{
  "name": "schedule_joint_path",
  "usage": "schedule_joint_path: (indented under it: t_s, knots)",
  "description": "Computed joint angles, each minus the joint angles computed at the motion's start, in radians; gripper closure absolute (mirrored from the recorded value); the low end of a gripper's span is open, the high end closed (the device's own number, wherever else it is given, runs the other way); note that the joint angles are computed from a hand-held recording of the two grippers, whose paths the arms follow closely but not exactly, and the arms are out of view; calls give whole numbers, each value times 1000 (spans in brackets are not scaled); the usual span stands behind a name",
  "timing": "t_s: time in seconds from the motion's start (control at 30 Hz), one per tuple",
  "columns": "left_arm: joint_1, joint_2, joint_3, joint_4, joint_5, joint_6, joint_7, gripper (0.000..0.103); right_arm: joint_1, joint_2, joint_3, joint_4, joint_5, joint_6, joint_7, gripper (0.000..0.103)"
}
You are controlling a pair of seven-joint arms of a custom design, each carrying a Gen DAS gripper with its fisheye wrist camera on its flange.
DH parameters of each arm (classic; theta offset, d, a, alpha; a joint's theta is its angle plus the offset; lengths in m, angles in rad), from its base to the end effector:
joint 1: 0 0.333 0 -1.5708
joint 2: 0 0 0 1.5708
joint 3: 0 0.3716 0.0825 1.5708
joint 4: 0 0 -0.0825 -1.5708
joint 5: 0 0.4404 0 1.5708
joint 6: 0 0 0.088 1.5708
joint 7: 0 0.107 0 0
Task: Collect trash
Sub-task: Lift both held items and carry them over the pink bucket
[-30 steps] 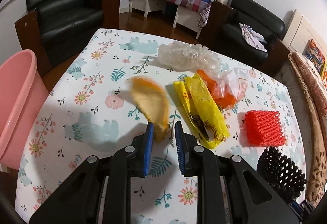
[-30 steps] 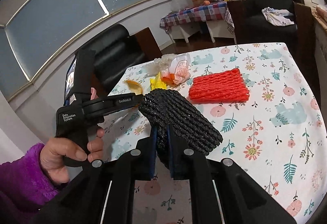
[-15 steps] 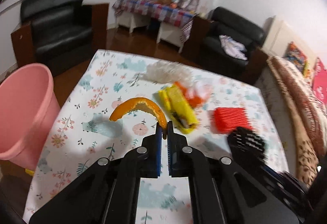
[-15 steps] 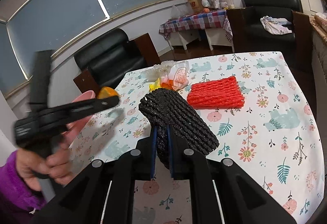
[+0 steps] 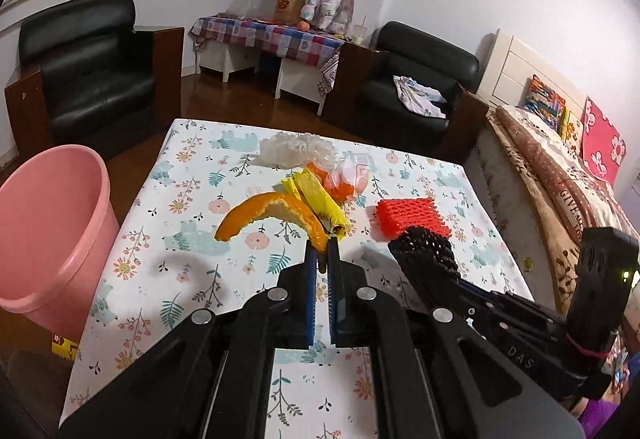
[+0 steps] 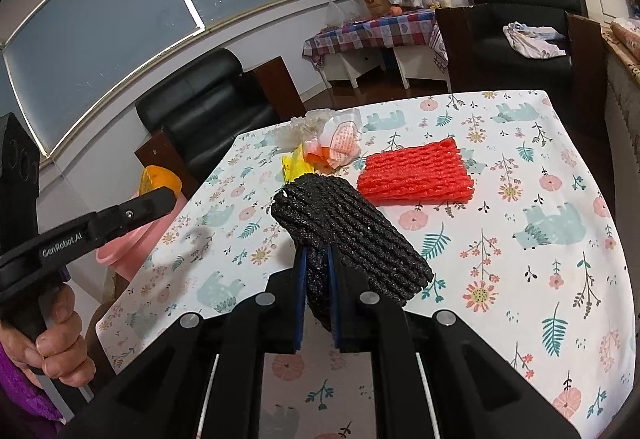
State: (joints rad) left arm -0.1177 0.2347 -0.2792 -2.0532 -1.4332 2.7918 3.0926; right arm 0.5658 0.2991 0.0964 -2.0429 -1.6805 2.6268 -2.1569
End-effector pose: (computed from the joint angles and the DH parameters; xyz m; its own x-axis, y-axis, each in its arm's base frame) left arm 0.6243 -0.2044 0.3696 -0.6397 -0.7361 0.2214 -0.5945 0.2911 -0.7496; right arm 0.5056 0.4213 0.3205 -0.2399 -0.8920 -0.3832 -0.5298 0.4510 -0.7182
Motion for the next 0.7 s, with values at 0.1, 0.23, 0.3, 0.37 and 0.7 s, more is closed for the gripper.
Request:
schedule_joint_path:
  t_s: [0.1,0.23,0.3,0.37,0.7]
  knots:
    - [4,2,3,0,15,-19,-13,99,0,1,0,1,0,1,-4,94]
    - [6,3,1,-3,10,-17,12,99,0,3,-1,4,8,1,-14,94]
    - [8,3,1,-5,1,-18,30,99,0,5,-1,5,15,4,-21,94]
    - [10,-1,-1,-8,-24,-17,68,99,1,7,-3,7,19,5,-26,94]
    - [12,-23,18,-20,-107,-42,211,99,-2,17,-11,14,63,31,-57,94]
